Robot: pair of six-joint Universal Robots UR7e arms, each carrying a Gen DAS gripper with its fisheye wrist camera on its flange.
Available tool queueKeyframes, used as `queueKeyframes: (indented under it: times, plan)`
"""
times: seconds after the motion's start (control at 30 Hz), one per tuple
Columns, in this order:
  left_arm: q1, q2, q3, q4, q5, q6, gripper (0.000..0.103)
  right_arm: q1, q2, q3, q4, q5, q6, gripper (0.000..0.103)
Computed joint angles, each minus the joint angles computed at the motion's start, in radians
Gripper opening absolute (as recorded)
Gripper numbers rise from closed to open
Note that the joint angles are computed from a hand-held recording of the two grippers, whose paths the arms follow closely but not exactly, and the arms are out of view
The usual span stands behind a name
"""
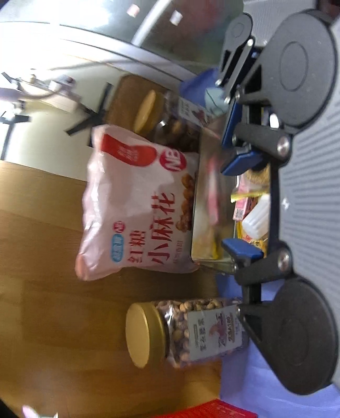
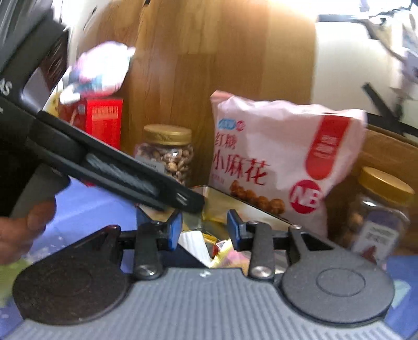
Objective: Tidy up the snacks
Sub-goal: 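Lower the white cup into the black tin and open the left gripper, then move the left gripper down to the orange spicy snack packet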
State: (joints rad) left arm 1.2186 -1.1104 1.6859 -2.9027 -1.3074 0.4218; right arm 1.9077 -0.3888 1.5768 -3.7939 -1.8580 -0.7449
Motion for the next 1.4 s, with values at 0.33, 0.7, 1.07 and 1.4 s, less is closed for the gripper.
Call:
queueKeyframes:
  times: [0.33,0.7,1.07,1.4]
  plan:
    - [0.024,-0.171,0.21,0.17,-0.12,-0.116,0.054,-0.095,-0.186,0.367,-0.006,0.03,0.426,0.035]
    - [0.054,-0.159,0.255,0.216,-0.137,-0.186,0.052,-0.134,-0.18,0.409,0.015,0.148,0.711,0.035]
    - [0.065,-0.214,0.292,0.247,-0.155,-0.166,0.053,-0.11,-0.14,0.347,0.032,0.188,0.733,0.005]
    - [0.122,-0.321,0.315,0.216,-0.265,-0.203,0.071,0.004,-0.096,0.31,-0.075,0.085,0.407,0.002]
